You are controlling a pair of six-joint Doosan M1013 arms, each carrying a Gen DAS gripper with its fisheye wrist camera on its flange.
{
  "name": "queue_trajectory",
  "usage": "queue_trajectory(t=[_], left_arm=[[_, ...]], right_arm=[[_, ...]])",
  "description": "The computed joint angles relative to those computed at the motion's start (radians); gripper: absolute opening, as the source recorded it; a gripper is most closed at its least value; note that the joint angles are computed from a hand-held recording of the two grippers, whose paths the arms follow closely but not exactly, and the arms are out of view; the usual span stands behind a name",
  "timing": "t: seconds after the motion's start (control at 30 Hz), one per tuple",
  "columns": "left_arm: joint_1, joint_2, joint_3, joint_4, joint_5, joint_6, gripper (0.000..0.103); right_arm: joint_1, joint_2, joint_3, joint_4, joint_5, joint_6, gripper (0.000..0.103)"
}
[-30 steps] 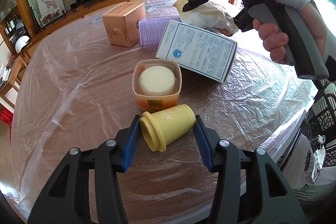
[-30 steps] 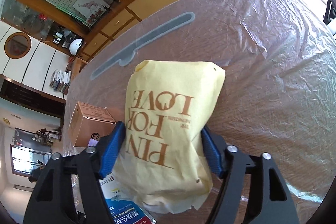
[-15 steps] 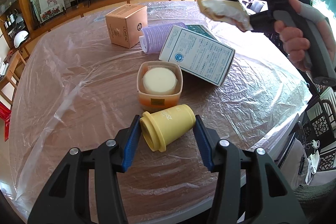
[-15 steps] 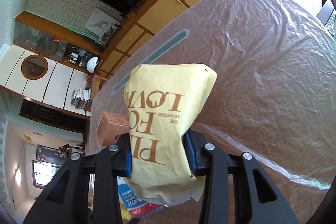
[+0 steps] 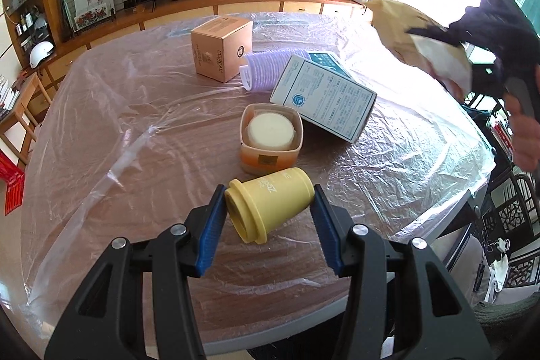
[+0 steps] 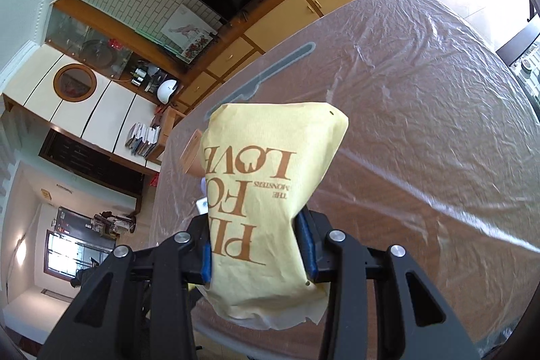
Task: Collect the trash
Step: 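Carry the yellow bag and yellow cup over the black trash bin with both tools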
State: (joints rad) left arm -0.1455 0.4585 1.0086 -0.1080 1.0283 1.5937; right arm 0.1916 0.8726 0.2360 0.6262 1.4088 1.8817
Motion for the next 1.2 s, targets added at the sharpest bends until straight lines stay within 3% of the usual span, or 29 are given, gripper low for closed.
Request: queue_trajectory(t=[0.2,0.5,0.77,1.2], left_arm=[[0.002,-0.029,0.025,-0.026,-0.019,0.001,0.051],[-0.008,-0.086,0.081,-0.059,-0.048,0.035,0.051],[-0.028,-0.138,0.145,-0.066,-0.051,0.063,0.051],[-0.055,-0.198,0.240,-0.066,-0.036,0.067,0.051]], right_arm=[[-0.015,-0.123,0.230,0.100,-0.066,-0.124,0.038],[-0.031,-0.230,0.413,0.240,-0.061,-0.260,0.038],[-0.026,-0.294,0.511,0.254,-0.005,-0.353,0.038],[0.006,-0.369,0.623,0.147,0.072,-0.514,0.038]])
